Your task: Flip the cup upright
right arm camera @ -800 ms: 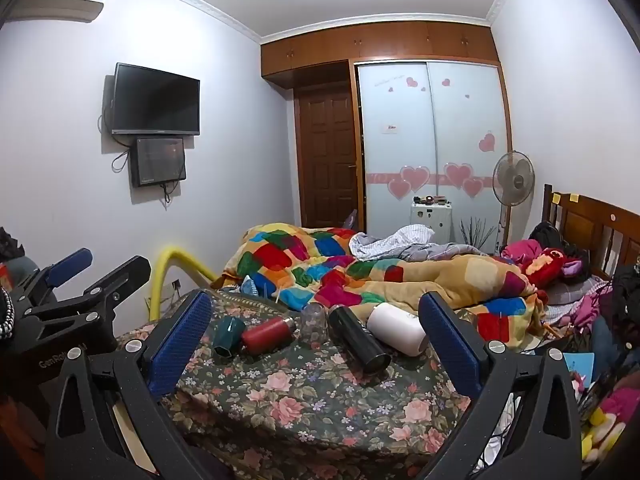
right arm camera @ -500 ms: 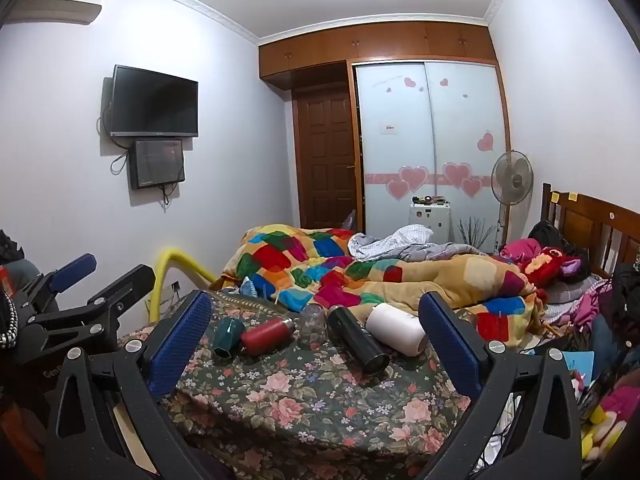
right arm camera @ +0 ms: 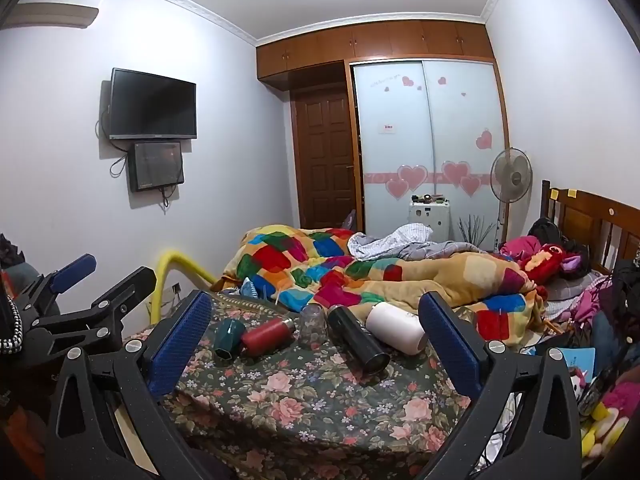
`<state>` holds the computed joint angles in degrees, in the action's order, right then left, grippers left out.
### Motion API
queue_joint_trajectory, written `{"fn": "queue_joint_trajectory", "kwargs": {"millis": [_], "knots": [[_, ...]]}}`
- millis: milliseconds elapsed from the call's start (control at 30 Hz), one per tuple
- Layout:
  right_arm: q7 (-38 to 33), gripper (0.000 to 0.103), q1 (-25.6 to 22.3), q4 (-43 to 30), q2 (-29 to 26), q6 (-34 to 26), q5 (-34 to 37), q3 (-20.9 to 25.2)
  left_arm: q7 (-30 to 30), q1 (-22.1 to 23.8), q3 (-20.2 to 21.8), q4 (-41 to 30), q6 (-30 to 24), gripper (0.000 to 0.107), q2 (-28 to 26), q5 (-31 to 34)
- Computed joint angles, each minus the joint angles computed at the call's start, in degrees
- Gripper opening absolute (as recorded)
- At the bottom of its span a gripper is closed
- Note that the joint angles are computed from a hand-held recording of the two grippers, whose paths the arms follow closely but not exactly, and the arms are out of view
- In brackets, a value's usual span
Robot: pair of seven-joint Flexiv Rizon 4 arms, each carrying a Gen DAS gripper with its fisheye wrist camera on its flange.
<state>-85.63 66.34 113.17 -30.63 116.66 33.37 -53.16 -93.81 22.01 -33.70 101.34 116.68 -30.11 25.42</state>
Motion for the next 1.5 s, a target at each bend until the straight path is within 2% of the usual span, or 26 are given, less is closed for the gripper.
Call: {"fn": "queue_joint_trajectory", "kwargs": {"millis": [333, 1500], "knots": [[-0.24, 0.103, 0.11, 0.4, 0.37, 0.11, -0.04, -0.02, -0.05, 1.2, -1.59, 0.1, -0.37, 0.103, -0.35, 0.28], [-0.92, 0.103, -0.8, 0.18, 0.44, -0.01, 0.49, 1.05, -1.13, -0.7, 0.41, 0.14, 0.5, 0.103, -0.67, 0.07]]}}
